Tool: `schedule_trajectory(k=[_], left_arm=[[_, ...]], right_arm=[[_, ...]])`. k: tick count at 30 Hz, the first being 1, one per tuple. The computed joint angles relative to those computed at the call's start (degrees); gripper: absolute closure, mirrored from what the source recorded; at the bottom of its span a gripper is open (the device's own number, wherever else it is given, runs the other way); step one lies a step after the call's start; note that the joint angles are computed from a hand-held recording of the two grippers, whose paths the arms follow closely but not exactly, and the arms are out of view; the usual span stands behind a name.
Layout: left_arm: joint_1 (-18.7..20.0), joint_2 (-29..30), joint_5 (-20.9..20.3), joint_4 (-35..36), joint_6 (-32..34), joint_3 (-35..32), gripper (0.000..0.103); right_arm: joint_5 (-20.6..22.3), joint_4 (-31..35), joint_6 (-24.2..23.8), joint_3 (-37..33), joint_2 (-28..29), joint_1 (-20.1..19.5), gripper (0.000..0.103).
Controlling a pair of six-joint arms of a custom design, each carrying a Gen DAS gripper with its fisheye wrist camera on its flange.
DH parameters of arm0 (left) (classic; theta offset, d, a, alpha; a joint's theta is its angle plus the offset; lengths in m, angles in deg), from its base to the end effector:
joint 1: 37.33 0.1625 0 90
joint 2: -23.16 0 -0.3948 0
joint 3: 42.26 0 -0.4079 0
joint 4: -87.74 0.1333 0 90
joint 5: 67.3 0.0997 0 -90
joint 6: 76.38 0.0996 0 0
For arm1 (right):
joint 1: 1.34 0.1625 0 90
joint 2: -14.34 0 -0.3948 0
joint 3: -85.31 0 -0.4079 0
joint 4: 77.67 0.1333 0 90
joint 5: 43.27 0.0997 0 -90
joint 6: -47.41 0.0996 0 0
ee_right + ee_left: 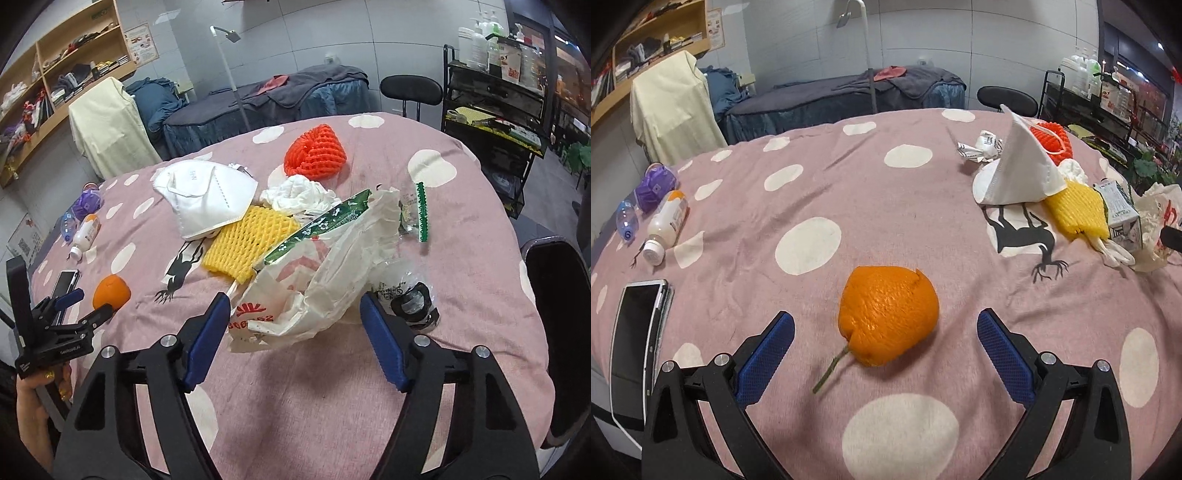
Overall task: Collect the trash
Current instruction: 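Grasp the orange with the left gripper while the right gripper grasps the white plastic bag, then carry the orange and white bag to the brown bin and release the bag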
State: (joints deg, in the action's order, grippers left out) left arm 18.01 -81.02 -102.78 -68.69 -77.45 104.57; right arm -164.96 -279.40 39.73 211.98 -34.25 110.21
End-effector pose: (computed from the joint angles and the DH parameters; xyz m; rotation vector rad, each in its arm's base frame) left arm -0.0044 -0.3834 0.2562 0.4130 2.2061 -0.7999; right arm 0.2499 -0.4124 0.0442 0.4298 -2.5118 0.8492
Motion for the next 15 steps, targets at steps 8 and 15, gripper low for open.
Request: schedule_trajectory(k=[8,15], left_arm=[[3.0,2.9,-3.8,0.4,-0.4,-1.6,0.042],[1.8,1.5,-3.7,-1.1,-3.2,0.0,0.055]], right_arm=[[2.6,-2.2,-0.9,2.1,0.0,-2.2,0.070],[6.5,-6.9,-3.6,5.4,-1.5,-3.2,0.083]])
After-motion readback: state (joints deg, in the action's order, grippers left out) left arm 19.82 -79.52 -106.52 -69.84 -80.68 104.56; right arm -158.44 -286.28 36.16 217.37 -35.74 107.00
